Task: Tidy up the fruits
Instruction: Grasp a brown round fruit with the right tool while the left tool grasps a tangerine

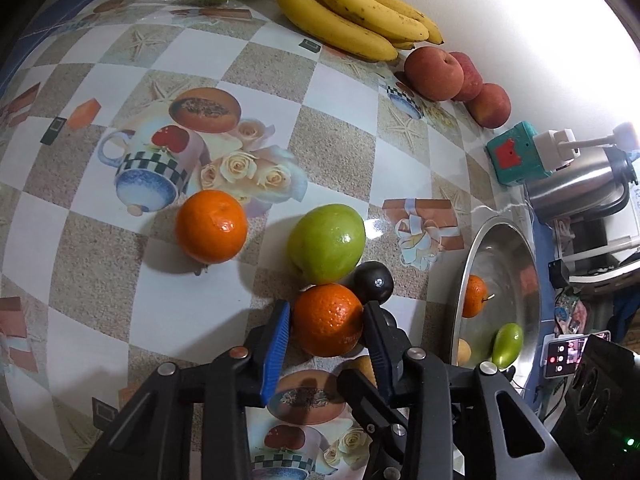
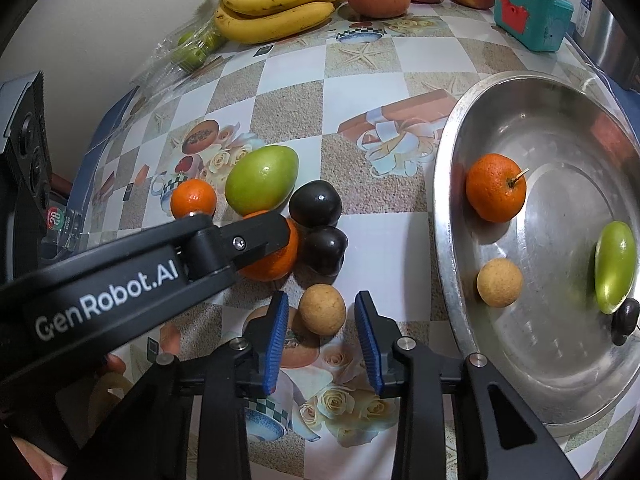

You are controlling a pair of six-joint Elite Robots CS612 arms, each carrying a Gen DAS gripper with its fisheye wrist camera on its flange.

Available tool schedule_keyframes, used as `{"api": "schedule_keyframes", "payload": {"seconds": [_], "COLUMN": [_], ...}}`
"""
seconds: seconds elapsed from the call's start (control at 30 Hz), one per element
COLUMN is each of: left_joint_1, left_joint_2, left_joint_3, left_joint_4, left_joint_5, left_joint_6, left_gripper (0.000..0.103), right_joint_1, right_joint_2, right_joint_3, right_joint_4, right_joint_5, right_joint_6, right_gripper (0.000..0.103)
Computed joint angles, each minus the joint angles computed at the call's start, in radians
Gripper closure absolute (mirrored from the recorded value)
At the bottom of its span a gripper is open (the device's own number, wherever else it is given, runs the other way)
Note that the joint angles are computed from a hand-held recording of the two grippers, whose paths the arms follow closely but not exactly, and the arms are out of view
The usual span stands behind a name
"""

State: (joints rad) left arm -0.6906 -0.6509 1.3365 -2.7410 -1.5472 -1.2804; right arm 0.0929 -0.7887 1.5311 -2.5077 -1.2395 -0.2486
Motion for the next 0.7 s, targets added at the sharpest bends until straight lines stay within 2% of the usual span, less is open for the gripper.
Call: {"api": "schedule_keyframes", "payload": {"seconds": [0.1, 0.23, 0.47, 0.7], "left_joint_1": [-0.001, -0.001, -0.003, -0.010], "left_joint_2": [-0.003, -0.008, -0.019, -0.046], "left_joint_3": [0.000, 0.005, 0.016, 0.043], "left_joint_4": [0.014, 0.022, 0.023, 0.000], "left_joint_5": [0.009, 0.017, 0.033, 0.090], "left_joint_6": [-0.005, -0.013, -0.023, -0.034], "left_gripper": [0.064, 0.064, 0.064, 0.064], "right_joint_1": [0.000, -0.001, -0.001, -0.011], "right_joint_2": [0.001, 0.000, -0.003, -0.016], "right_joint_3": [-0.002, -0.002, 0.001, 0.012], "right_joint_4": [0.005, 0.012, 0.007, -0.012], "right_joint_5": [-0.004, 0.001, 0.020, 0.071], "right_joint_6": [-0.001, -0.006, -0.017, -0.015], "right_gripper": [0.069, 0.077, 0.077, 0.077]}}
